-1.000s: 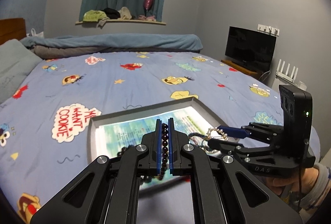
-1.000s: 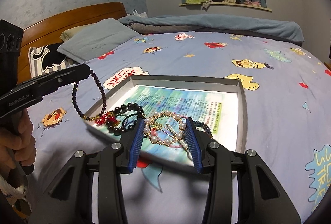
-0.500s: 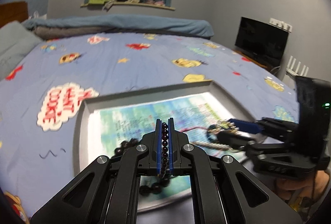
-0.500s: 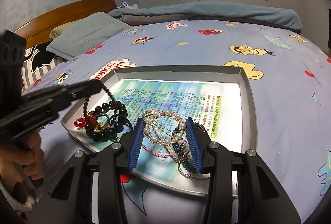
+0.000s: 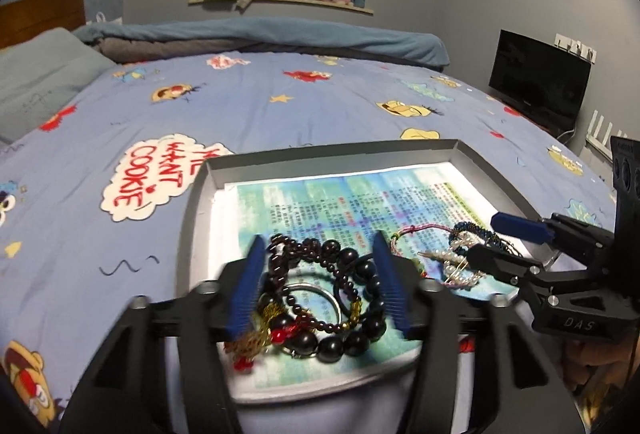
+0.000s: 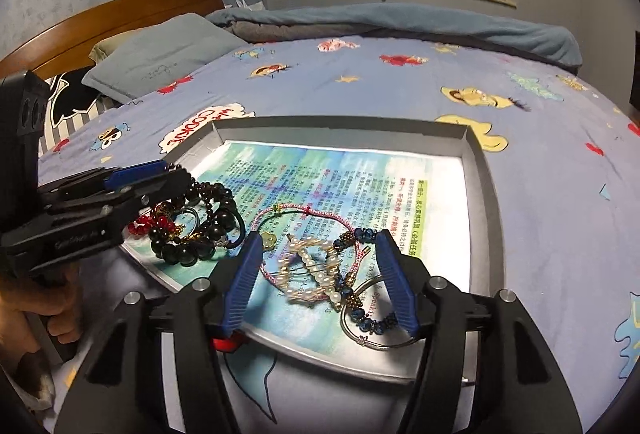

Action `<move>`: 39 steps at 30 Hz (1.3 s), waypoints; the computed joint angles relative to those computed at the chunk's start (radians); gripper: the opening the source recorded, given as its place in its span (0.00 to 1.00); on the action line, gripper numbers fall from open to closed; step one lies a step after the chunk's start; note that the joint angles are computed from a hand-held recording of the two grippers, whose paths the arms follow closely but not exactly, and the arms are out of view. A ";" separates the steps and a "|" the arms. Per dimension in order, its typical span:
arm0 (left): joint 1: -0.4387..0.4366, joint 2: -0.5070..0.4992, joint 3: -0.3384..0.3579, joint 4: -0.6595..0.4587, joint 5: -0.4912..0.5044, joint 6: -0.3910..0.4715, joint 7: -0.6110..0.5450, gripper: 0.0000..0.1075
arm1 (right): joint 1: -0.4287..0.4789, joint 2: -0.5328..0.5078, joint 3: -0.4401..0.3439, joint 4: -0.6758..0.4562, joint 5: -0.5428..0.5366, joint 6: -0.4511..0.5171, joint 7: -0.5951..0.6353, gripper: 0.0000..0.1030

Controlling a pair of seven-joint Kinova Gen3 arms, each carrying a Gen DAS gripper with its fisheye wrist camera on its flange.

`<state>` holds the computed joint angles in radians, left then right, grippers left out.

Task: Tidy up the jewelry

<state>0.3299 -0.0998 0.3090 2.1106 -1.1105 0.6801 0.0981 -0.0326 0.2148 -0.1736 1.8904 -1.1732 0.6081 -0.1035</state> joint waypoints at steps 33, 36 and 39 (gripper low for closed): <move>0.215 -0.051 0.172 0.111 -0.096 0.328 0.352 0.89 | 0.043 -0.163 0.173 0.264 -0.362 0.175 0.401 0.87; 0.239 -0.038 0.185 0.109 -0.091 0.363 0.371 0.90 | 0.052 -0.178 0.186 0.292 -0.378 0.198 0.434 0.90; 0.264 -0.023 0.187 0.108 -0.090 0.394 0.396 0.91 | 0.064 -0.191 0.201 0.320 -0.393 0.230 0.467 0.92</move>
